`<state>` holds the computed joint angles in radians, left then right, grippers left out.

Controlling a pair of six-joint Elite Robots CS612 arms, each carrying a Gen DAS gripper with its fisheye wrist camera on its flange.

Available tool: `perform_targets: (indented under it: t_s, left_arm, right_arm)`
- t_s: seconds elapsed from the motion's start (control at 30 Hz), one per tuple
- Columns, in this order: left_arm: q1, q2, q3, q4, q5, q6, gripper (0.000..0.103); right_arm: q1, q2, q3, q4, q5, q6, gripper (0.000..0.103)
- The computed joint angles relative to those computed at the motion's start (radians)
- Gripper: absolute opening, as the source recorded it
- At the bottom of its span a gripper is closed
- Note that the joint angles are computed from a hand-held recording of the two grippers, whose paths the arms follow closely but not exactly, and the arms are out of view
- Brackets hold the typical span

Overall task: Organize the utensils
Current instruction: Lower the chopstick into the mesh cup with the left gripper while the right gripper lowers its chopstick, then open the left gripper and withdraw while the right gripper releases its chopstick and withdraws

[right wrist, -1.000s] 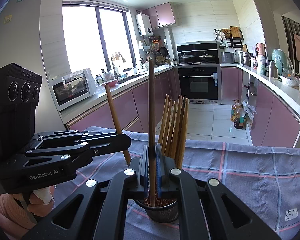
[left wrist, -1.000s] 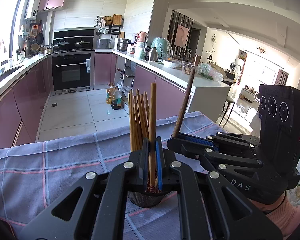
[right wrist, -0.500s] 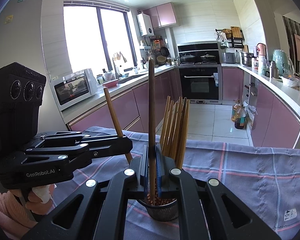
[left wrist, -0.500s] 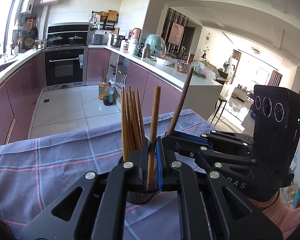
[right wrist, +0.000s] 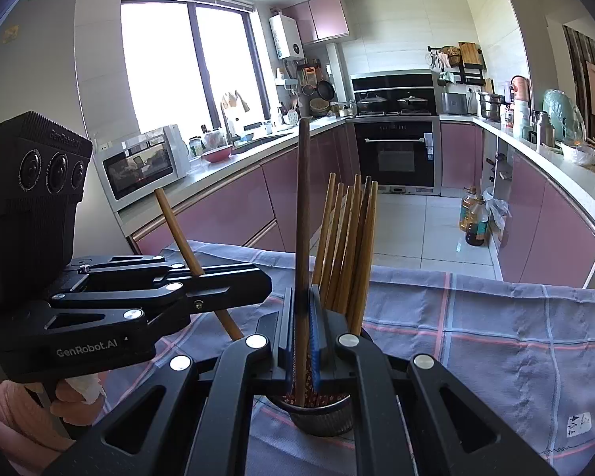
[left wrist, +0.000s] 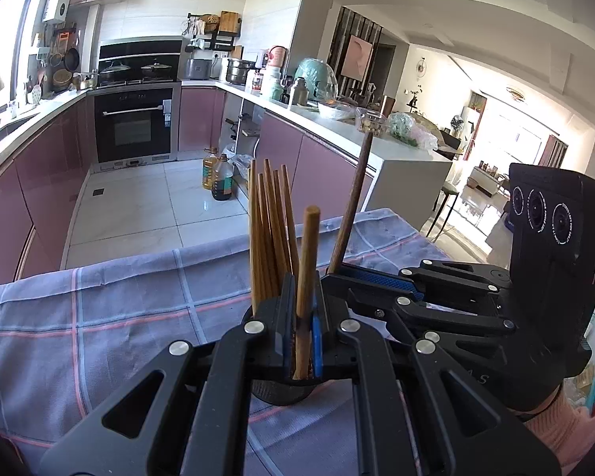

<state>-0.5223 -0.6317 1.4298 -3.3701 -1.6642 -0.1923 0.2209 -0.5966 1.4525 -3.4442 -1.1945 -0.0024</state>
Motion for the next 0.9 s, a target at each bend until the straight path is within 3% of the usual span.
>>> perform_targets:
  t_s: [0.9]
  left_arm:
    - [0.007,0.042,-0.080,0.071,0.043,-0.012,0.008]
  right_arm:
    - [-0.003,0.030,-0.061,0.053,0.005,0.072,0.007]
